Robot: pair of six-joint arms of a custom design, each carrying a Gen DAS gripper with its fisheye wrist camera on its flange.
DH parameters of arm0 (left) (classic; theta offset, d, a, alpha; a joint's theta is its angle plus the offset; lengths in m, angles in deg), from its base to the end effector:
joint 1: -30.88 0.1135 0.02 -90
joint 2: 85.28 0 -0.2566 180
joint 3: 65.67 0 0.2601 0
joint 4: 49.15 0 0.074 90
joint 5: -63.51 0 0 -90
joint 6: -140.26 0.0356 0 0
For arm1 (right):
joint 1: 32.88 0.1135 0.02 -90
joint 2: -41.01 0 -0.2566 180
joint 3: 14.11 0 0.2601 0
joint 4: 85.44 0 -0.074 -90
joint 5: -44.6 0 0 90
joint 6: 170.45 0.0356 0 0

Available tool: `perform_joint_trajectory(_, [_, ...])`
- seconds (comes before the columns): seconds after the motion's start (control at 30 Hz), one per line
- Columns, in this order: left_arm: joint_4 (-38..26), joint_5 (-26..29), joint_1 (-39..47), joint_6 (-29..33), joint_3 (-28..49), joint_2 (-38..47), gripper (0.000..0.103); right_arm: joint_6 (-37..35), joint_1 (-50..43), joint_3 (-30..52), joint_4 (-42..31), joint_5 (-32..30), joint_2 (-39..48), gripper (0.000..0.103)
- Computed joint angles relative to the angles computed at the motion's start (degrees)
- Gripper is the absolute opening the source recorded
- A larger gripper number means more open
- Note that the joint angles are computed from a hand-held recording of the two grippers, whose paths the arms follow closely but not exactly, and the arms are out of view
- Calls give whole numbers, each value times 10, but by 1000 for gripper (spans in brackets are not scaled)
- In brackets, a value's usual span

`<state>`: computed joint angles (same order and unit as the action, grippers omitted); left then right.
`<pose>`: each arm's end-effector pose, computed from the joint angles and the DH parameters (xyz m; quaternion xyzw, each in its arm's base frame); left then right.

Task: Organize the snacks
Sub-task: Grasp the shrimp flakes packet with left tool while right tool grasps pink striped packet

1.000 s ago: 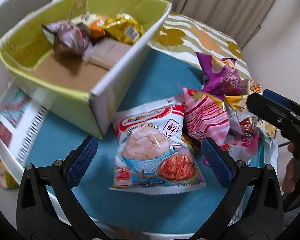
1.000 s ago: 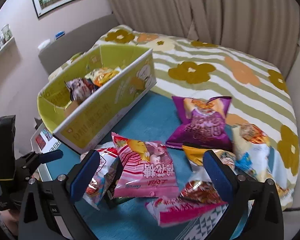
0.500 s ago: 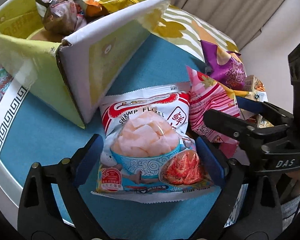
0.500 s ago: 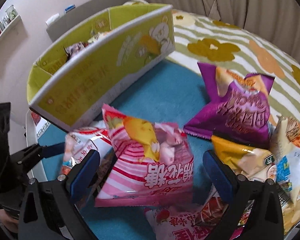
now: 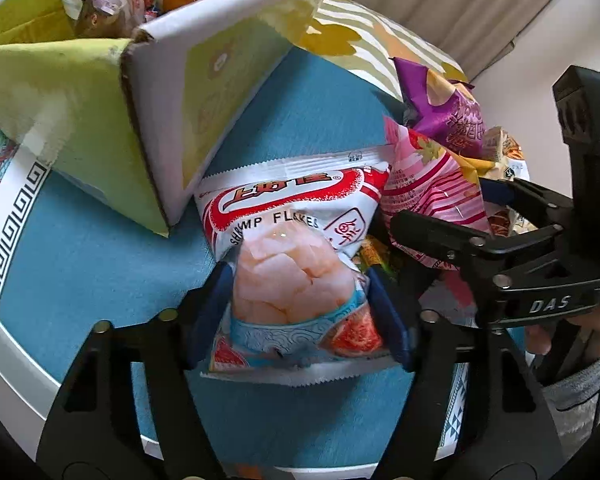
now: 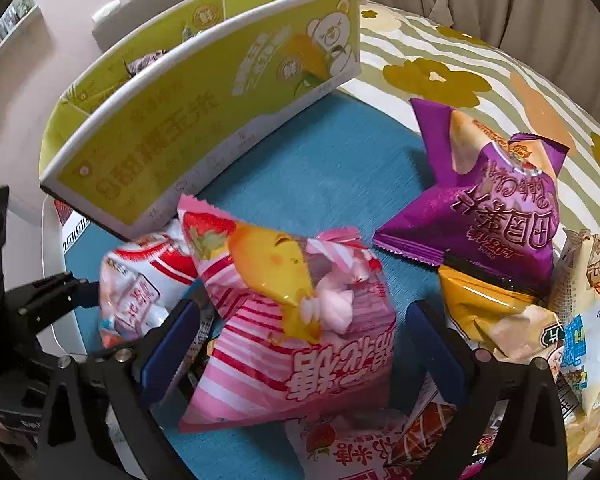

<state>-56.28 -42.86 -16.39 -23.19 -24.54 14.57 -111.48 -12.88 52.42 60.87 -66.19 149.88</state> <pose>0.1724 -0.1718 0.0453 -0.2482 0.9360 -0.1111 0.2234 0.2975 0.1217 0.0770 -0.4403 0.8716 0.1668 0.1363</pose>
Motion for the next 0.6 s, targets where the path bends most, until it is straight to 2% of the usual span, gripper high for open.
perform_joint_trajectory(0.3, [-42, -7, -21, -1, 0, -29, 59, 20, -5, -12, 8, 11, -12, 76])
perform_joint_trajectory(0.43, [-62, -13, -28, 7, 7, -42, 58, 31, -17, -21, 6, 0, -27, 72])
perform_joint_trajectory(0.6, [-126, -33, -40, 22, 22, -93, 58, 54, -32, -42, 1, -23, -73, 71])
